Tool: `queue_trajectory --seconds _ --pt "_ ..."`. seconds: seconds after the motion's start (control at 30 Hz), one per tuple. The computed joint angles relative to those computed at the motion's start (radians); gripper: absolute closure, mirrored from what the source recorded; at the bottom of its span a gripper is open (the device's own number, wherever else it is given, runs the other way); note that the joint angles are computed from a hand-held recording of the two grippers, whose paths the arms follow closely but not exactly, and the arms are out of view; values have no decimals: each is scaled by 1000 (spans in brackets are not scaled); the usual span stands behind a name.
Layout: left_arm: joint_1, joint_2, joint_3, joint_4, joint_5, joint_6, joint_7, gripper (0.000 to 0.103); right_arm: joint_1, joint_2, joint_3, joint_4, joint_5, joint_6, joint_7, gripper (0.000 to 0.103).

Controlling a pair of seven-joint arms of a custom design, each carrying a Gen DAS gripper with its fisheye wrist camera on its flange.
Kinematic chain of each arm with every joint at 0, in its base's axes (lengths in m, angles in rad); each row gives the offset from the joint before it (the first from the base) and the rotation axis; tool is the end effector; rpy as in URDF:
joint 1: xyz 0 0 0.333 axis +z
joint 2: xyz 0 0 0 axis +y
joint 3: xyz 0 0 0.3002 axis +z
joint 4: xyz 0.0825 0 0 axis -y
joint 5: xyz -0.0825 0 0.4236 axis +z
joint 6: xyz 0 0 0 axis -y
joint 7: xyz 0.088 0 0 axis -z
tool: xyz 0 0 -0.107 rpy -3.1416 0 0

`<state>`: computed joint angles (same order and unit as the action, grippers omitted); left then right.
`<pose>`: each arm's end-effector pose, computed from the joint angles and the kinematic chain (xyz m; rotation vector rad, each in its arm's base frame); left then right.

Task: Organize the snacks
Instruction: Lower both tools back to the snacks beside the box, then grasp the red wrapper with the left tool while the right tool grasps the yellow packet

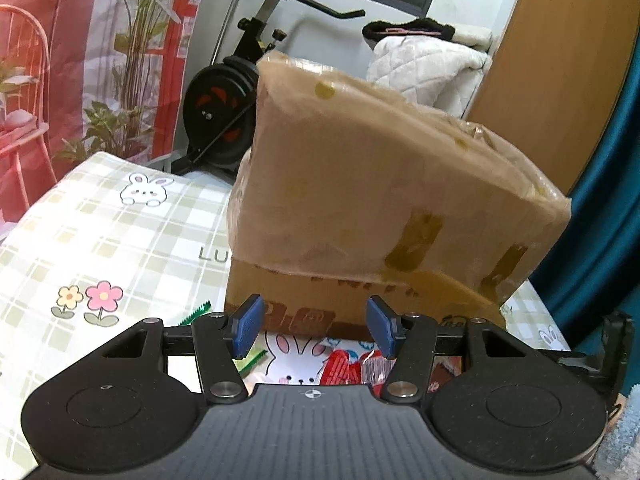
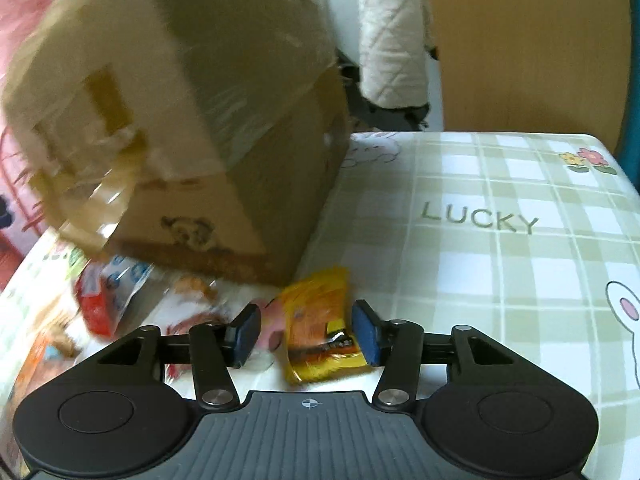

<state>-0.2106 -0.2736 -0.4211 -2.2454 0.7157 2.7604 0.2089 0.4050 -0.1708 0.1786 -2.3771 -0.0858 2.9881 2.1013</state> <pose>0.4278 -0.3628 0.5156 -1.8654 1.6410 -1.0734 0.4614 0.3142 0.4419 -1.8007 1.5610 -0.3128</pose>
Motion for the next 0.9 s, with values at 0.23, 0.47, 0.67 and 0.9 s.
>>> queue_trajectory --seconds 0.23,0.47,0.67,0.9 --pt "-23 15 2 6 -16 -16 26 44 -90 24 83 61 -275 -71 209 54" --pt "-39 29 6 14 -23 -31 46 44 -98 53 125 138 -673 -241 587 73" --pt "-58 39 18 5 -50 -17 84 44 -46 8 96 94 -766 -217 846 75" --pt "-77 103 17 46 -46 -3 133 44 -48 -59 132 33 -945 -196 1102 75"
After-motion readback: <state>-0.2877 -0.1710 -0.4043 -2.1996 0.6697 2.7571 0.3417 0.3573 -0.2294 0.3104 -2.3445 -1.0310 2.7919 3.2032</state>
